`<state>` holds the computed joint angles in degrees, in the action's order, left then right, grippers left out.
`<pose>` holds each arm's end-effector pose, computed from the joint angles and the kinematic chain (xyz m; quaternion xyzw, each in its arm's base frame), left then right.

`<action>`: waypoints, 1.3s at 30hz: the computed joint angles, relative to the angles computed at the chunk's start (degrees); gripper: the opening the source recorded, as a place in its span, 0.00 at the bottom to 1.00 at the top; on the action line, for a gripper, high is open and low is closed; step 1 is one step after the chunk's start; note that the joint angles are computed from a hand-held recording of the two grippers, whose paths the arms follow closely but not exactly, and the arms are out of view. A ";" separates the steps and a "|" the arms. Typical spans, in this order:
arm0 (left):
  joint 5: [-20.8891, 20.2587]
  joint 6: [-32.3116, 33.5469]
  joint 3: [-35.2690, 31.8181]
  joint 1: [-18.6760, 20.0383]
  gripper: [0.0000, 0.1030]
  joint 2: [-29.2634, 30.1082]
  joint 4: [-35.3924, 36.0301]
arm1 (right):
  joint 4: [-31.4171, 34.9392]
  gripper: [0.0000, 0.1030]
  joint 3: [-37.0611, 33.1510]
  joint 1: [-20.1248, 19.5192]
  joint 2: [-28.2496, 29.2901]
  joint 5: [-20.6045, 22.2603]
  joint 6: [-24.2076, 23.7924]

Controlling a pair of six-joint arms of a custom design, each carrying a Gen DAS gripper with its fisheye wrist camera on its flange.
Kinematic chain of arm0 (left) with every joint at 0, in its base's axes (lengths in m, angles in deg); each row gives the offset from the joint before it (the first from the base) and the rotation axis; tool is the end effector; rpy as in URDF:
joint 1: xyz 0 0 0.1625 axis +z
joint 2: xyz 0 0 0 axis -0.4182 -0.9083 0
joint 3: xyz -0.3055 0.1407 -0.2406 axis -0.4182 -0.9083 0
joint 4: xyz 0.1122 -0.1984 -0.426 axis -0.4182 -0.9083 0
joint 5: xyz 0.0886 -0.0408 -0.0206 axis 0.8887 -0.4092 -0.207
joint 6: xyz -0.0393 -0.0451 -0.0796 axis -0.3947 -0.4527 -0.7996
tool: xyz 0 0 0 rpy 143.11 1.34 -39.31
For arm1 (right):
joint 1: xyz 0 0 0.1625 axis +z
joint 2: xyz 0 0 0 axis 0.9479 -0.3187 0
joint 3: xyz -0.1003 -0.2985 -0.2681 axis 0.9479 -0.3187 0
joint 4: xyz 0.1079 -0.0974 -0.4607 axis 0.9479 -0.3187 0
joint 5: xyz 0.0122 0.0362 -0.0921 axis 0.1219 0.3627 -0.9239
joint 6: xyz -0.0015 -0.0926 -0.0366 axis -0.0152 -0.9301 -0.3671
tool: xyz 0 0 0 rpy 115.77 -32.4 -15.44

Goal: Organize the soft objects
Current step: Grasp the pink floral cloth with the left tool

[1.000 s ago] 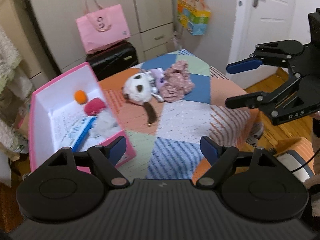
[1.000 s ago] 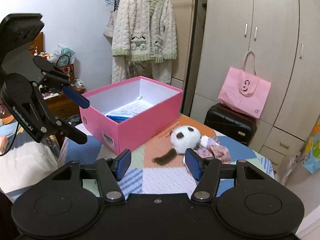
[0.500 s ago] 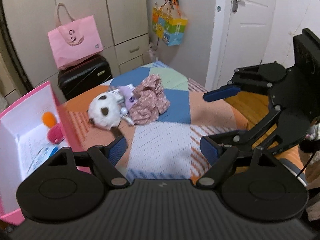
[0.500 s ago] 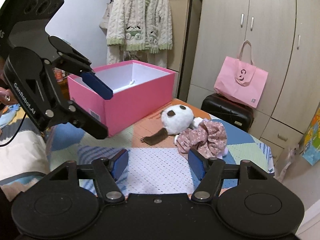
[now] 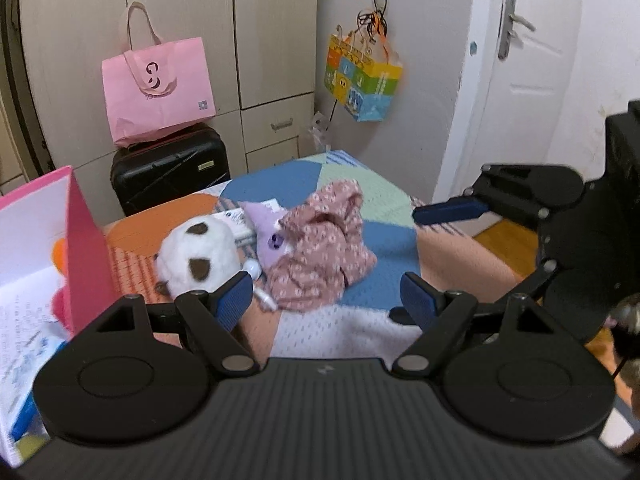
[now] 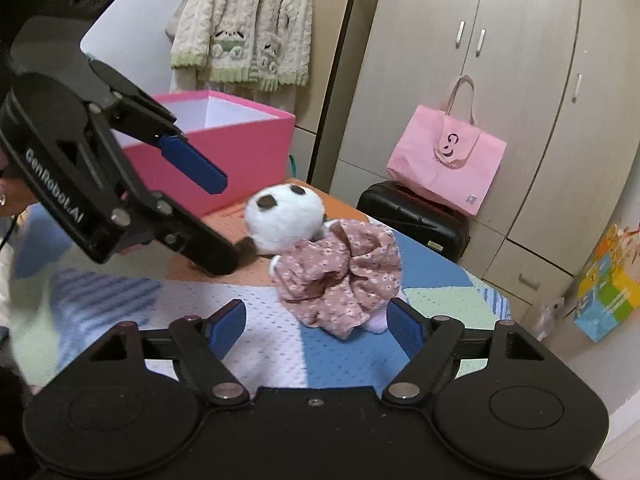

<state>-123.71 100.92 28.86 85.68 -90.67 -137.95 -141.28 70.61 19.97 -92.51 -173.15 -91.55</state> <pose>-0.1718 -0.6577 0.1108 0.4140 0.8517 -0.2689 0.1758 0.1318 -0.6159 0.0979 0.4500 -0.7810 0.3278 0.2830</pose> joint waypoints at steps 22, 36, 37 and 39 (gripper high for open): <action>-2.20 -1.62 -10.27 3.27 0.67 12.55 -4.46 | 5.43 0.79 -8.59 -3.41 6.15 4.75 -7.30; -3.88 -7.58 -5.54 3.52 0.21 9.59 -8.39 | -1.58 0.68 -7.90 -4.00 7.90 7.74 -5.11; -4.13 -8.09 -4.94 3.52 0.21 9.31 -8.78 | -1.40 0.65 -7.61 -3.96 7.73 7.91 -4.79; -5.10 -9.85 -3.71 3.64 0.21 8.49 -8.90 | -1.31 0.52 -6.91 -3.75 7.47 7.76 -4.11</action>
